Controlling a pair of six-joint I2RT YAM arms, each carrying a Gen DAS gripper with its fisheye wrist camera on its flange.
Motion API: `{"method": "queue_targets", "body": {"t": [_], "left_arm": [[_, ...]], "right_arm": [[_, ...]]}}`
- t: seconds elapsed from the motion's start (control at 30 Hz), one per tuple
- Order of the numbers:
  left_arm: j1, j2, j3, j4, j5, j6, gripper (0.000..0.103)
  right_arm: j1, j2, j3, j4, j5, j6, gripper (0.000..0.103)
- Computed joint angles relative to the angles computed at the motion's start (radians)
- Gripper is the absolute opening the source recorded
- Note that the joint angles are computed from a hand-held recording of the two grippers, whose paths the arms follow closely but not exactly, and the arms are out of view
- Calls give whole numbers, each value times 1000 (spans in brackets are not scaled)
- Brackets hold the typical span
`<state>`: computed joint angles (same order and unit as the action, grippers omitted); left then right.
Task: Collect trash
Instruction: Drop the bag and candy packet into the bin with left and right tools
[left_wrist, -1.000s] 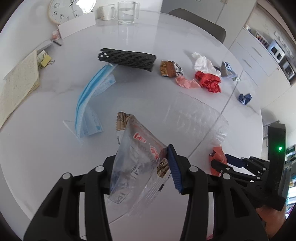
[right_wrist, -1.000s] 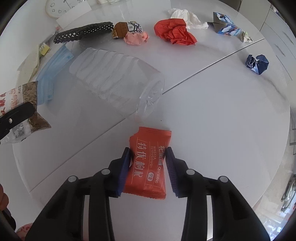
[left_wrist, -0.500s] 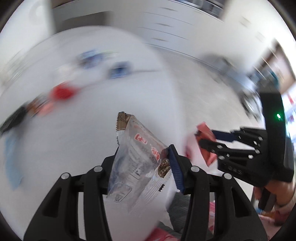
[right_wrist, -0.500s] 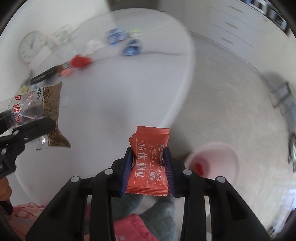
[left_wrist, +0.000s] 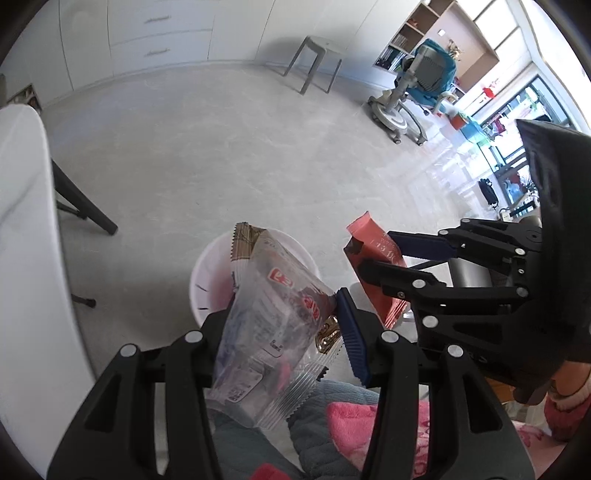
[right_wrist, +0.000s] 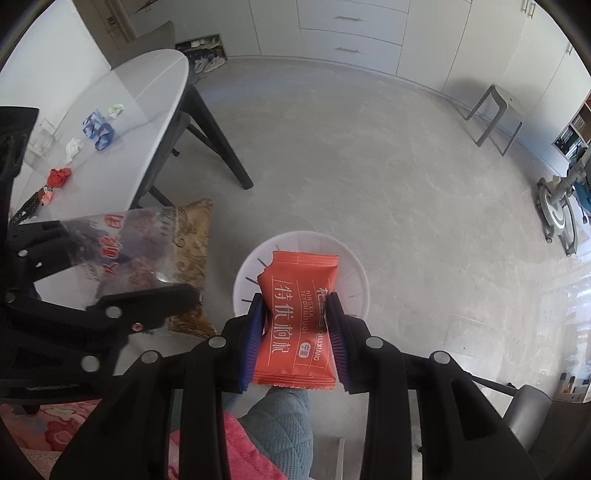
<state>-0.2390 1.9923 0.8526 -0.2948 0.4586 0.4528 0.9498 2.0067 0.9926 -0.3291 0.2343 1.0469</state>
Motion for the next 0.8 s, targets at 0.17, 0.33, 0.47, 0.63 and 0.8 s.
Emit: {"method": "queue_targets", "body": {"t": [0.17, 0.33, 0.47, 0.63, 0.8], "left_arm": [[-42, 29, -1, 21, -28, -95, 64], [-47, 4, -21, 31, -69, -164, 73], [11, -34, -36, 27, -74, -175, 76], [45, -115, -54, 44, -166, -220, 83], [235, -270, -92, -14, -173, -170, 87]], "right_arm": [[-37, -34, -86, 73, -23, -50, 34], [-67, -26, -91, 117, -42, -106, 35], [-78, -6, -84, 143, -61, -140, 35], [-75, 74, -32, 174, -85, -170, 42], [-53, 171, 107, 82, -53, -189, 86]]}}
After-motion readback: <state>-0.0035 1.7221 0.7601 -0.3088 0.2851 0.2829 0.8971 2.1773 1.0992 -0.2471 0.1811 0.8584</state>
